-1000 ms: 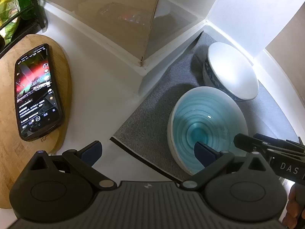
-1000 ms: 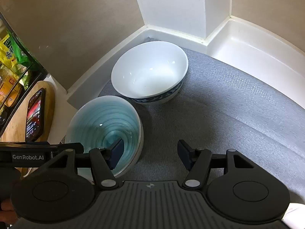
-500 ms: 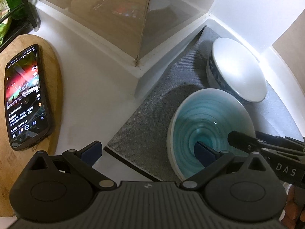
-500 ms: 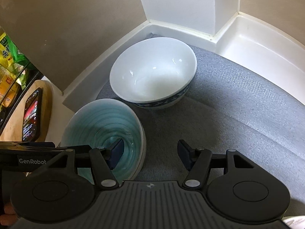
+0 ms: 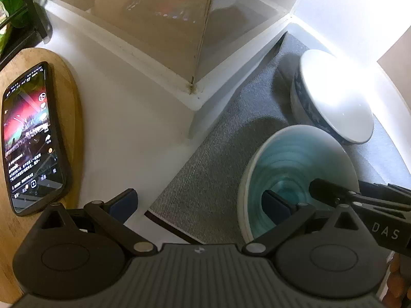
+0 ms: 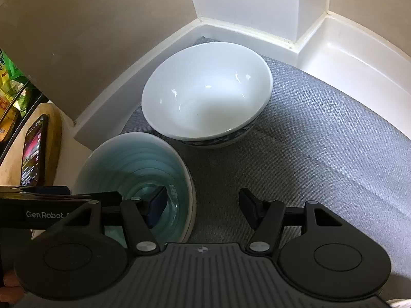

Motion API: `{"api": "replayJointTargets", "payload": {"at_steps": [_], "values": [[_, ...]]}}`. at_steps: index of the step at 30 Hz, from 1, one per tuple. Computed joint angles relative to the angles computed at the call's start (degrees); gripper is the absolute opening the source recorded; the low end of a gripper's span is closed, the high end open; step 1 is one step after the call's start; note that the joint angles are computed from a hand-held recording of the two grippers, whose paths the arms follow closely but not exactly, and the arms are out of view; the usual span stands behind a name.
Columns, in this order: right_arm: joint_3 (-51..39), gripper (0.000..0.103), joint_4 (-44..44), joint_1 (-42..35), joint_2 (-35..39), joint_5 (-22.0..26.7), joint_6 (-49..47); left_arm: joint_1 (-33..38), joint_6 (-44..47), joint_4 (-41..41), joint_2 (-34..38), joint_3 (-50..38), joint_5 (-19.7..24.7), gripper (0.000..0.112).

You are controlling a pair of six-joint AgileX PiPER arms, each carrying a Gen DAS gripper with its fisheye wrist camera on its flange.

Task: Organize plates and bowls
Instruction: 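Grasp the teal bowl rim with the left tool while the right tool grips it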

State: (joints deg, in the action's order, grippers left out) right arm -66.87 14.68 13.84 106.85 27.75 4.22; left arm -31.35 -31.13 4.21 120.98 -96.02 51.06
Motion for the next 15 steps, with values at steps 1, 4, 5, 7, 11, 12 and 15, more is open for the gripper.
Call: {"api": "replayJointTargets", "payload": {"at_steps": [1,4,5,7,11,12,15], "values": [[-0.14,0.065,-0.25,0.07,0.14,0.02,0.34,0.04,0.07,0.08,0.08,-0.08,-0.04,0.103],[-0.64,0.064,-1.24,0.2,0.64,0.0,1.01,-0.02,0.23,0.58,0.29,-0.27,-0.11,0.103],[-0.69,0.064,-1.39,0.18,0.76,-0.04,1.04,-0.1,0.21,0.79,0.32,-0.3,-0.11,0.103],[-0.85,0.064,-1.71,0.18,0.99,-0.09,1.21,-0.25,0.2,1.14,0.5,-0.53,-0.01,0.103],[-0.68,0.061,-2.18,0.33,0.96,-0.38,1.01,-0.52,1.24,1.21,0.89,-1.0,-0.05,0.101],[-0.62,0.051,-2.31,0.42,0.9,-0.43,0.67,-0.82,1.56,1.31,0.49,-0.44,-0.7,0.099],[-0.01,0.024,5.14,-0.61,0.47,-0.17,-6.93,-1.9,2.91,2.34,-0.89,0.89,-2.28,0.079]]}}
